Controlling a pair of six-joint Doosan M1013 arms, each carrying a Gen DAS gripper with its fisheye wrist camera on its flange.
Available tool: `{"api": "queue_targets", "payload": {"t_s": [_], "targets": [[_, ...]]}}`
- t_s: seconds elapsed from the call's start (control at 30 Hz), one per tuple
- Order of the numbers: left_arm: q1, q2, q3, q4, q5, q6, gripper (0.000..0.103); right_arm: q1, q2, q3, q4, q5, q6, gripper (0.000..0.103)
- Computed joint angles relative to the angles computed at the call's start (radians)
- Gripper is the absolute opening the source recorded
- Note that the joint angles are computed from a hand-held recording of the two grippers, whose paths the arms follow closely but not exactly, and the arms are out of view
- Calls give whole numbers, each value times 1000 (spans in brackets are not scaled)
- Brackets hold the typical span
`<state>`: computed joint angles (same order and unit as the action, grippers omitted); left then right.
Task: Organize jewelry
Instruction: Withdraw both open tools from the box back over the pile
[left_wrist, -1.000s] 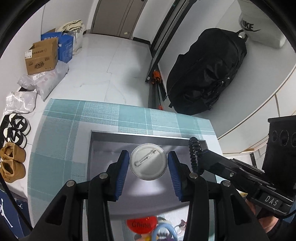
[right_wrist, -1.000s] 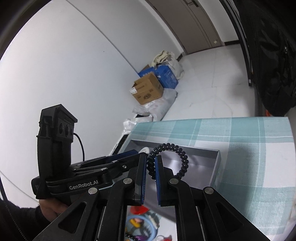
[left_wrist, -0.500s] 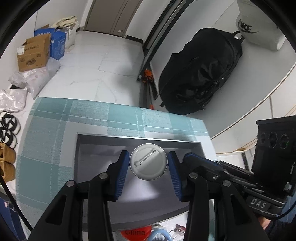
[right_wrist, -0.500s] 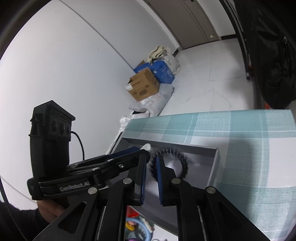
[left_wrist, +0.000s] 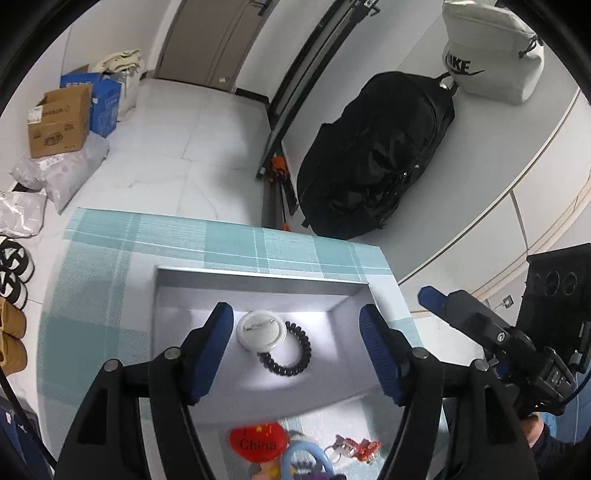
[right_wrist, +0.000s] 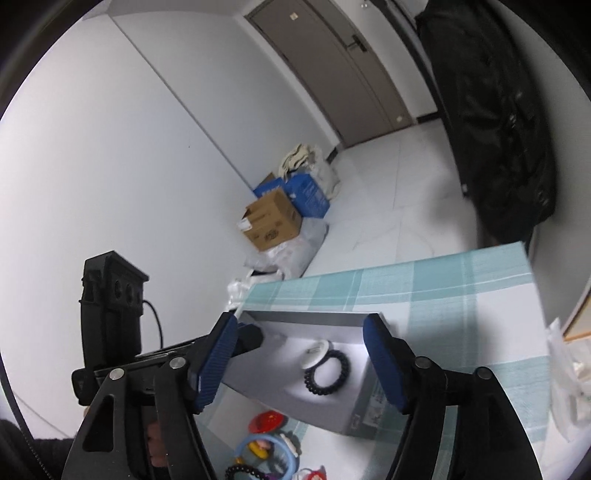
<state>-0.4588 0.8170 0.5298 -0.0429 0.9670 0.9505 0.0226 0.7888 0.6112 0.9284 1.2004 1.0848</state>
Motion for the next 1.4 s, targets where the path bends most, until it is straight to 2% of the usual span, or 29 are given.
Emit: {"api": "queue_targets", "payload": {"t_s": [0.2,0.4,0.53,0.73,0.8,0.83,0.97,1.13,1.4], "targets": [[-26,-63,101,117,-32,-77,66,-4,-39,62,-5,-45,-19,77],[-52,-90,134,231,-10,-150,67,-7,-85,136,4,-98,-73,84],[-68,-131,207,290,-52,-199,67,-8,-114,183,-12,-94,-102,84],[-83,-164,276,256,-47,-207,67,-14,-148,242,-34,-90,-104,85],[-88,-174,293,249,-42,-206,67,-15,-161,265,-38,-99,-108,89],[-89,-177,299,244,-42,-207,67,-16,-166,275,-39,-101,-111,92],[-96,-176,296,219,-14,-175,67,-13,-179,300,-62,-91,-137,92],[-109,-167,284,243,42,-175,67,-4,-182,310,-146,-71,-109,93],[-107,-172,312,213,46,-187,67,18,-192,332,-306,-43,-76,93]]}}
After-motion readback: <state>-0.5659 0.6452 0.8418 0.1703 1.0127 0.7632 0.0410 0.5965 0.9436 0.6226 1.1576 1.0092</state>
